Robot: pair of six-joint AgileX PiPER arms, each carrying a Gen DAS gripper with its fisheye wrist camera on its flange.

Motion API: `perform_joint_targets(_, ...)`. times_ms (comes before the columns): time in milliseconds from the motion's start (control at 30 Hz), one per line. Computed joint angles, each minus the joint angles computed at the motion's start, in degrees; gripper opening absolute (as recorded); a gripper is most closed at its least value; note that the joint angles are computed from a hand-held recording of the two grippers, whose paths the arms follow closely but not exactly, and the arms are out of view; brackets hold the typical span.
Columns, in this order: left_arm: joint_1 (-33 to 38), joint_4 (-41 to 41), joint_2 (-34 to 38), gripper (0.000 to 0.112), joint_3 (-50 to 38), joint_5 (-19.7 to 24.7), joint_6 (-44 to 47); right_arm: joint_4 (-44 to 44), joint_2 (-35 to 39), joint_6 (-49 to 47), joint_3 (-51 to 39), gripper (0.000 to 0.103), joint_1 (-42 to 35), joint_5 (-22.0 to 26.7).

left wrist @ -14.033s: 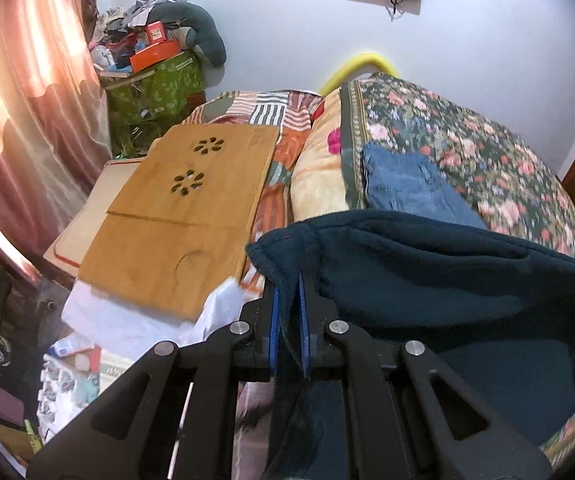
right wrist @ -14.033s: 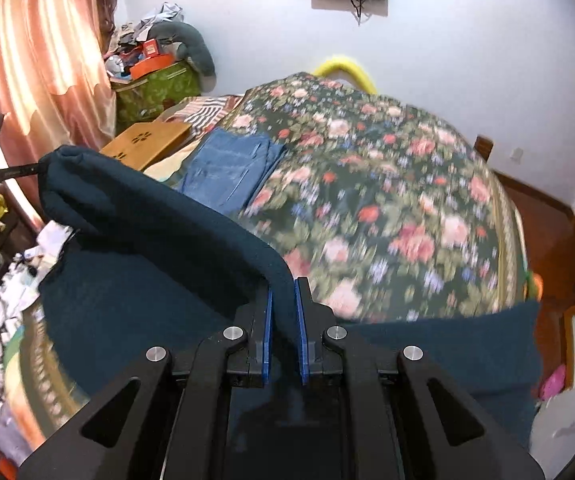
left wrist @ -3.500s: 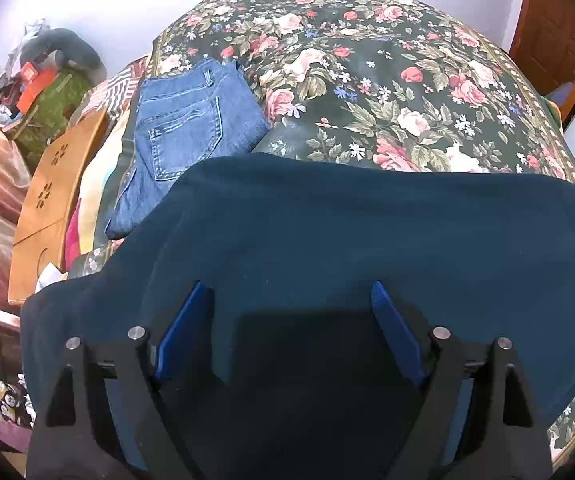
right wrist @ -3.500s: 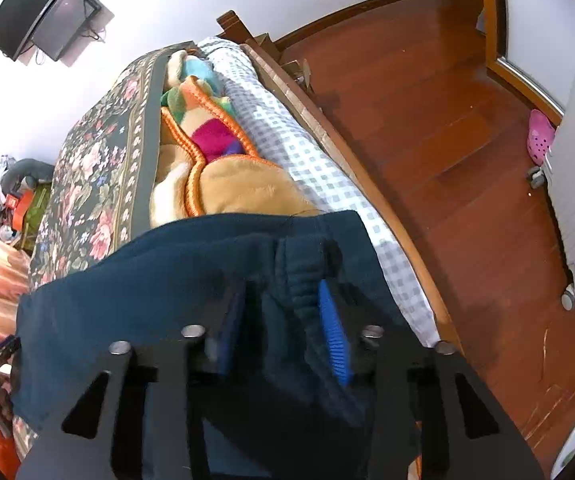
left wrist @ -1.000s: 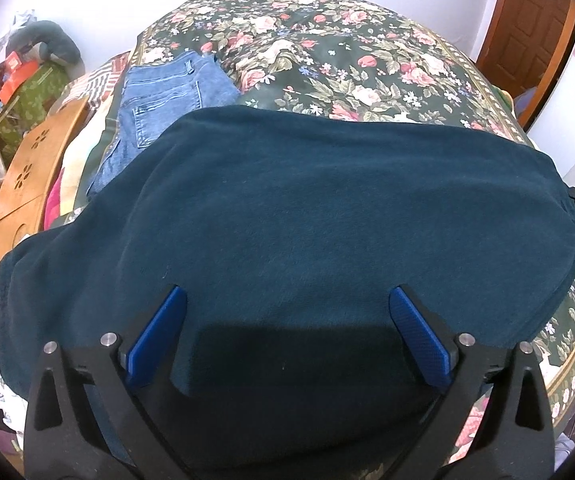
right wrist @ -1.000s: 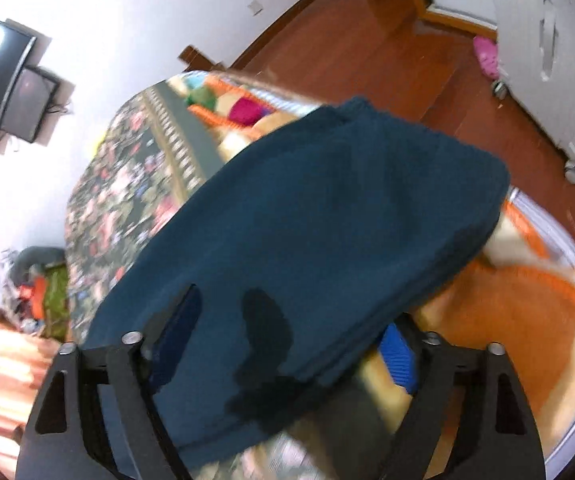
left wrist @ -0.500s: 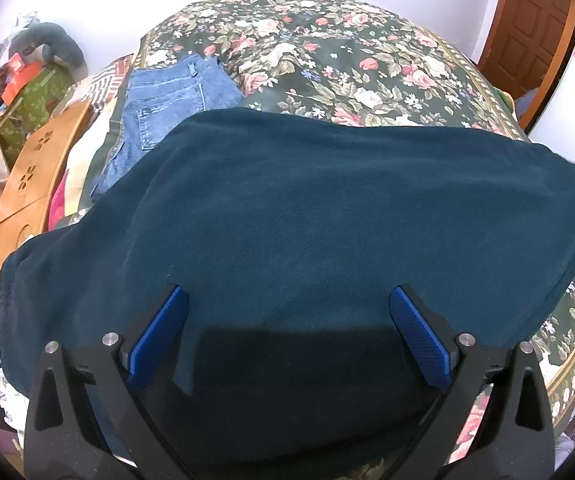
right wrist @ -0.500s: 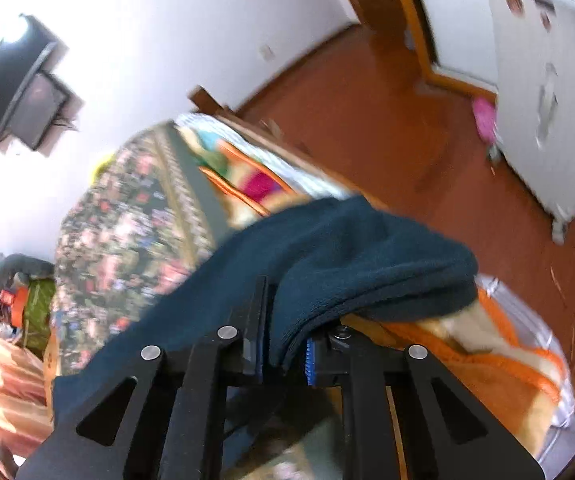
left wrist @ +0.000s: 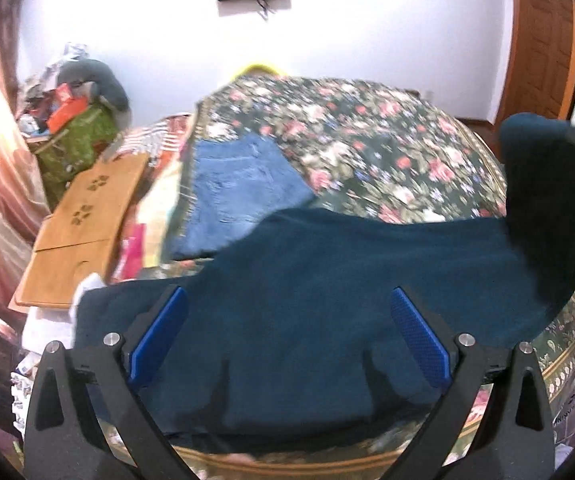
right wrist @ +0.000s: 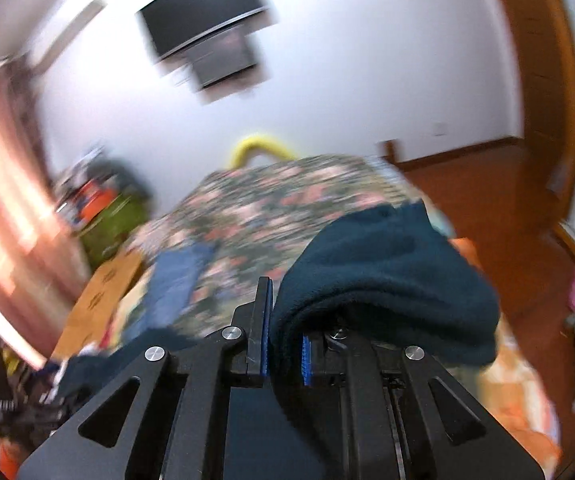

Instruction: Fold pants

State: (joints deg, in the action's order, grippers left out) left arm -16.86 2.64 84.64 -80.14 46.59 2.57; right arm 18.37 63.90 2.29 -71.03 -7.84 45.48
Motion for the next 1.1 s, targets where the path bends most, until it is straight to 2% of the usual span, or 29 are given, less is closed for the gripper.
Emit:
perform_joint_targets(200,6.65,-5.26,-1.69,0.102,1.61,1.34,6.12,-9.95,7.39,10.79,5.36,0.01,24.36,-4.09)
perform_joint_targets(233,7.33,-5.51,-1.69,0.102,2.0,1.63,6.78,-9.92,9.42,11.09,6.86,0.01,27.07,-4.15)
perform_joint_targets(367,8.0,-5.87,-1.47,0.102,2.87,1.89,7.91,-9.4,12.26,10.69,10.51,0.015,30.02,-2.59)
perform_joint_targets(433,7.62,-6.25,-0.95,0.102,2.35,2.37,7.85,-9.61,11.82,10.3,10.08,0.018,29.69,-1.48)
perform_joint_targets(500,6.34,-6.27,-0.12,0.102,1.09,3.22,7.11,-5.45,10.98,6.31,8.55,0.031,27.09,2.05)
perform_joint_targets(533,5.38,-6.21,0.2,0.102,0.44,3.63,6.62,-3.8,9.78,4.71,9.12,0.033,25.85,3.13)
perform_joint_targets(600,2.91,-6.19,0.75,0.102,-1.05,4.39,5.65,-5.69,7.41,6.68,9.53,0.038,26.21,3.61)
perform_joint_targets(733,-2.53,-5.6,2.26,0.102,-4.23,6.11,3.77,-7.65,0.42,5.98,11.79,0.04,21.31,6.24)
perform_joint_targets(933,-12.3,-2.29,7.45,0.102,-10.6,9.17,-0.89,-14.1,-5.63,8.14,14.38,0.042,14.12,7.85)
perform_joint_targets(1100,-19.2,0.74,12.19,0.102,-14.01,9.49,-4.49,-7.15,-6.84,0.33,17.77,0.042,4.18,7.85)
